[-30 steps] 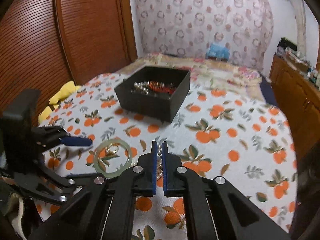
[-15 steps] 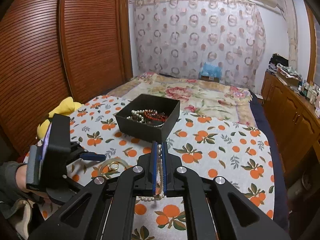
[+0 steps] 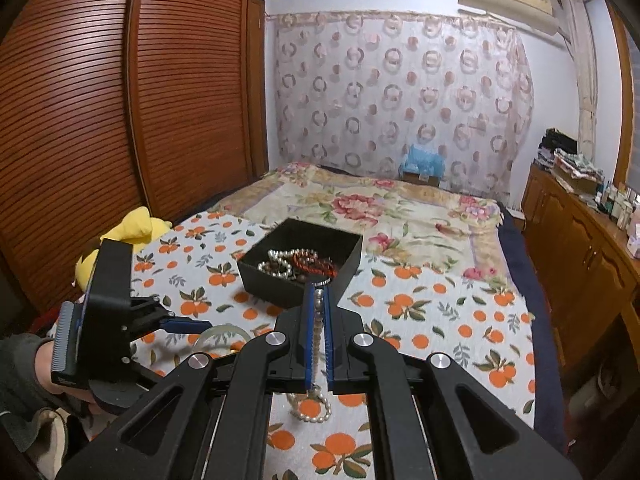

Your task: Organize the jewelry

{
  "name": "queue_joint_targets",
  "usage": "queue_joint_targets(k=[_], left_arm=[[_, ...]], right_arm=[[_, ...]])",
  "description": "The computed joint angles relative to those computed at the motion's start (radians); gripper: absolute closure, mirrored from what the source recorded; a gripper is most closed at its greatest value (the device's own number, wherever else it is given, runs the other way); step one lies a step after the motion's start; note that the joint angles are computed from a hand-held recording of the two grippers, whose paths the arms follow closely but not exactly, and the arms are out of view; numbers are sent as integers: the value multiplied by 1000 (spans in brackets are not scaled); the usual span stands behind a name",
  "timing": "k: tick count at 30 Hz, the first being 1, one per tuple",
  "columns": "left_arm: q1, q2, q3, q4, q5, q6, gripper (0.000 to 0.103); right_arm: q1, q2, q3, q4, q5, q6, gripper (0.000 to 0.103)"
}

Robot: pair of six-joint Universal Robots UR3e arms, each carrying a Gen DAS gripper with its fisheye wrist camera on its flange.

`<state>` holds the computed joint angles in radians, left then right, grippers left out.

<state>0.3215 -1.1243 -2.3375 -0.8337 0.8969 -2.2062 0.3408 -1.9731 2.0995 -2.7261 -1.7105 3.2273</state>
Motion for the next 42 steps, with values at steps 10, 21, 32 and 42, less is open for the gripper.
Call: queue_joint_targets(k=[10,21,32,42], left_arm=[[78,73,73,-126,-78,33,34],[118,53,134,-135,-116,15,34],[111,-19,188,-77,-116,-27,34],[54,-165,282,47,-79,-126,34]], right_arm=[[7,62,-157,44,-27,-42,98],[-25,133,-350,103,-16,-87,98],[-77,264,-567,164,34,-140,98],[-111,383,-684,151,103,-166,98]])
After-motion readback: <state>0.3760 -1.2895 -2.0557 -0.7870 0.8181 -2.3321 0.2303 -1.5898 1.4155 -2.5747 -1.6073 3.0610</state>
